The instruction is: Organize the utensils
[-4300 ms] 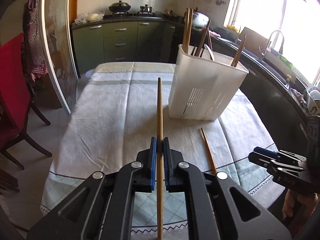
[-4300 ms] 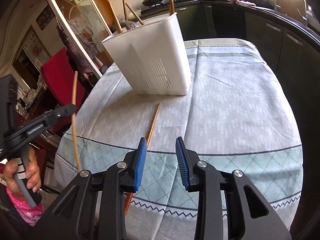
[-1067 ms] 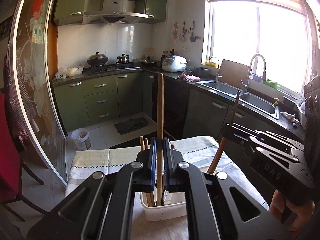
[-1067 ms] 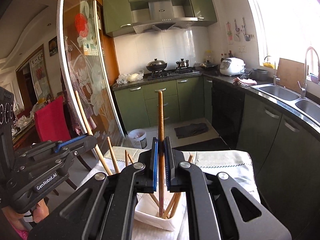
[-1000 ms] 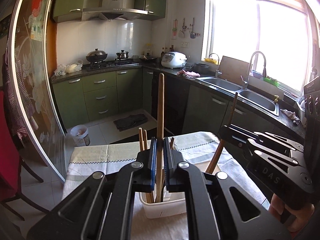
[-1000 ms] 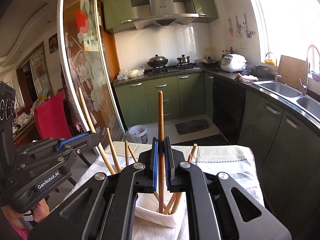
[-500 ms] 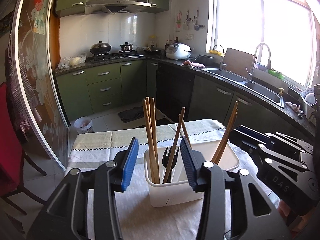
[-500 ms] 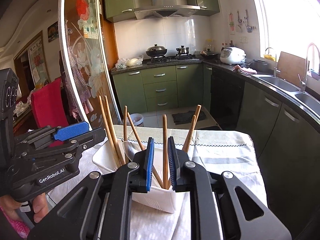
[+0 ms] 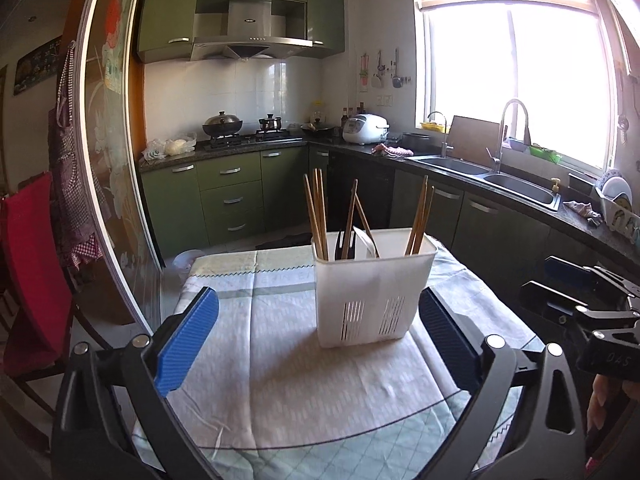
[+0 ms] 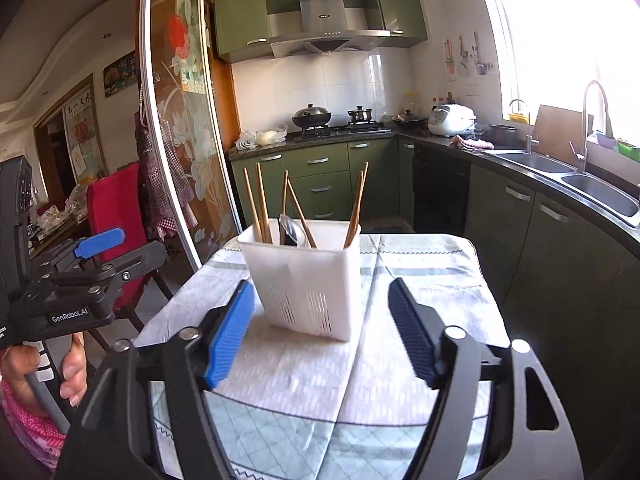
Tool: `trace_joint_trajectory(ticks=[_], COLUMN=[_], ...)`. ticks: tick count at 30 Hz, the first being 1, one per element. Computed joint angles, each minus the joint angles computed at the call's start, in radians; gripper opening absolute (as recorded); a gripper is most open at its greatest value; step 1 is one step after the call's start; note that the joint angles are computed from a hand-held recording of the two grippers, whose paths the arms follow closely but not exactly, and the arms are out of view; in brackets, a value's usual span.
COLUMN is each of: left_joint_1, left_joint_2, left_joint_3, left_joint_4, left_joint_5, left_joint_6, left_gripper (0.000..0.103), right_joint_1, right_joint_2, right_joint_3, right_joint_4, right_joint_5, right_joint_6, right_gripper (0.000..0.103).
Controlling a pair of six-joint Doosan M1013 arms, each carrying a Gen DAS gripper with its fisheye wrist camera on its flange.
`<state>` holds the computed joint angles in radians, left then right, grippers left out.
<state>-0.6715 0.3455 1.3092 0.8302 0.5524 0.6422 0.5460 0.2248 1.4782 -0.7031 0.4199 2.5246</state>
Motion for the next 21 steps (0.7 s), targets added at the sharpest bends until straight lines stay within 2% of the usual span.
trace_joint_trajectory(ticks=[2,5,7,10,12,15,21], left_joint_1=[-0.012,-0.02,-0.022,-0.028,-0.04,-0.058,-0.058], left_joint_2=[-0.03,-0.07,-0.093,-0.117,-0.124,-0.122,-0.116], left_joint_3=[0.055,0.116,0.145,0.172,0.182,0.18,0.177], left_joint_4=[0.057,0.097,0.109,0.154,0.213,0.236,0.189], left_joint_5=[0.012,0.022,0.014,0.002,0.018,0.045,0.051], left_joint_6=[-0.07,-0.158,-0.209,-0.284,-0.327,-0.298,-0.253], left_gripper=[0.096,0.096,0.096,0.096,0.096,0.096,0.096], right_joint_1=[0.015,0.047,0.076,0.109,0.122,0.137,0.118], right_joint_2=[-0.032,-0.067,-0.081,-0.091,-0.092,-0.083,-0.074], right_joint_3=[0.054,0.114,0.137,0.155,0.154,0.144,0.121], right_joint_4=[-0.052,-0.219,-0.37,-0.504,-0.521,-0.538,-0.443], right_joint_5=[-0.022,-0.015,0.03,0.068,0.089,0.142,0.134], right_joint_6=[0.061,0.224,0.364,0.497,0.503,0.497,0.421], right_gripper=[0.098,0.098,0.098,0.098,0.098,0.098,0.098])
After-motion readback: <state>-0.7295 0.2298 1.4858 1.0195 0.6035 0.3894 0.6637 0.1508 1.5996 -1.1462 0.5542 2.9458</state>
